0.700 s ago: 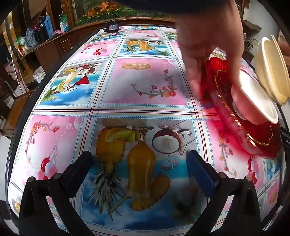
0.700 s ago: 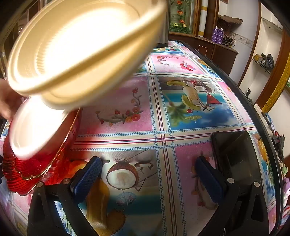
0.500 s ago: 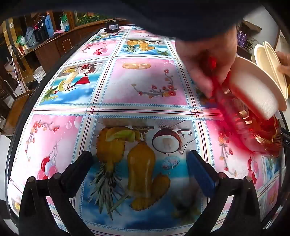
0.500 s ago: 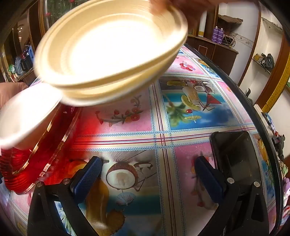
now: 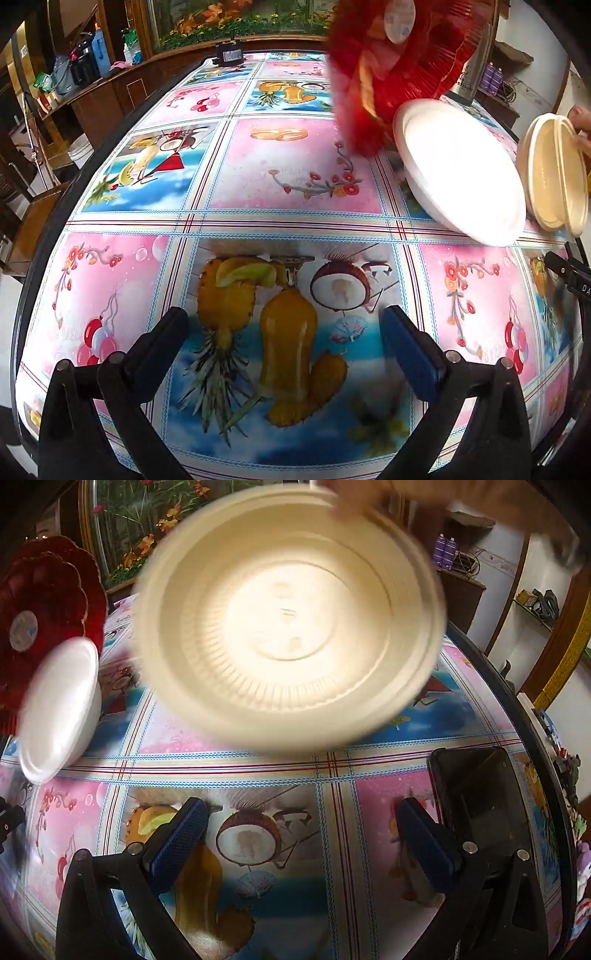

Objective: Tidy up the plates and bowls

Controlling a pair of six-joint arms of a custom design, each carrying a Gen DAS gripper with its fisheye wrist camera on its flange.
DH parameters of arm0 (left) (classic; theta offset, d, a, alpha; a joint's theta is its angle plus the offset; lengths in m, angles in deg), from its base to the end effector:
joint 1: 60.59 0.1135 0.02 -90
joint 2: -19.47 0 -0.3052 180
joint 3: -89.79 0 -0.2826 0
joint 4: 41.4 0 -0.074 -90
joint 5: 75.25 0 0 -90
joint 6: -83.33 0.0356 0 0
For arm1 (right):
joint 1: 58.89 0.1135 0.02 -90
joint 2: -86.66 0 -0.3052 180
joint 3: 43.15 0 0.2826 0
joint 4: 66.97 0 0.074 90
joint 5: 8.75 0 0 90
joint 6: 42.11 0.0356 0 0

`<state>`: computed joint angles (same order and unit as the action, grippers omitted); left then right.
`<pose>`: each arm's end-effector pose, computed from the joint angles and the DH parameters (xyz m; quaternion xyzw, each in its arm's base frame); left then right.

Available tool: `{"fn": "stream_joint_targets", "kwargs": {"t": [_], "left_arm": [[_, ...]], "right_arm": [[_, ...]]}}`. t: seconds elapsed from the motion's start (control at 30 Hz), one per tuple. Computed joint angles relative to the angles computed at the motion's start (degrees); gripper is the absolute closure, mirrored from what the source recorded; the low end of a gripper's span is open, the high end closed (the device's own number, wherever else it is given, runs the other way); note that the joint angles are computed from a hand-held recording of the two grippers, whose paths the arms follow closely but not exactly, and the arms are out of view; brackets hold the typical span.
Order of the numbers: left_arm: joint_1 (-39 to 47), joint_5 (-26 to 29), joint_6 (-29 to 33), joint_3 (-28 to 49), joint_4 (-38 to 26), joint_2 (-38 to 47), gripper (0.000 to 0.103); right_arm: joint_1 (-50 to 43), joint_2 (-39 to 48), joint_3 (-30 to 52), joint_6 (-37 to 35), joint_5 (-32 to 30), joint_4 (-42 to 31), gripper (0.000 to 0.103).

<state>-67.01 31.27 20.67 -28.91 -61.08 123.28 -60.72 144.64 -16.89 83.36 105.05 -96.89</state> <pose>0.3483 -0.0494 0.1233 0.3120 0.9092 -0.0940 0.2592 0.1487 -0.0191 0.1299 0.3512 0.8827 -0.1220 0.2873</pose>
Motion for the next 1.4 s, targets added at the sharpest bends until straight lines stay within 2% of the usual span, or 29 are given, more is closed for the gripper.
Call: {"fn": "stream_joint_targets", "kwargs": {"t": [1.4], "left_arm": [[-0.29,-0.13,-0.22,-0.20,-0.59,-0.83,0.000]], "right_arm": [[-1.20,-0.84,-0.24,-1.17,-0.63,-0.08,0.000]]}}
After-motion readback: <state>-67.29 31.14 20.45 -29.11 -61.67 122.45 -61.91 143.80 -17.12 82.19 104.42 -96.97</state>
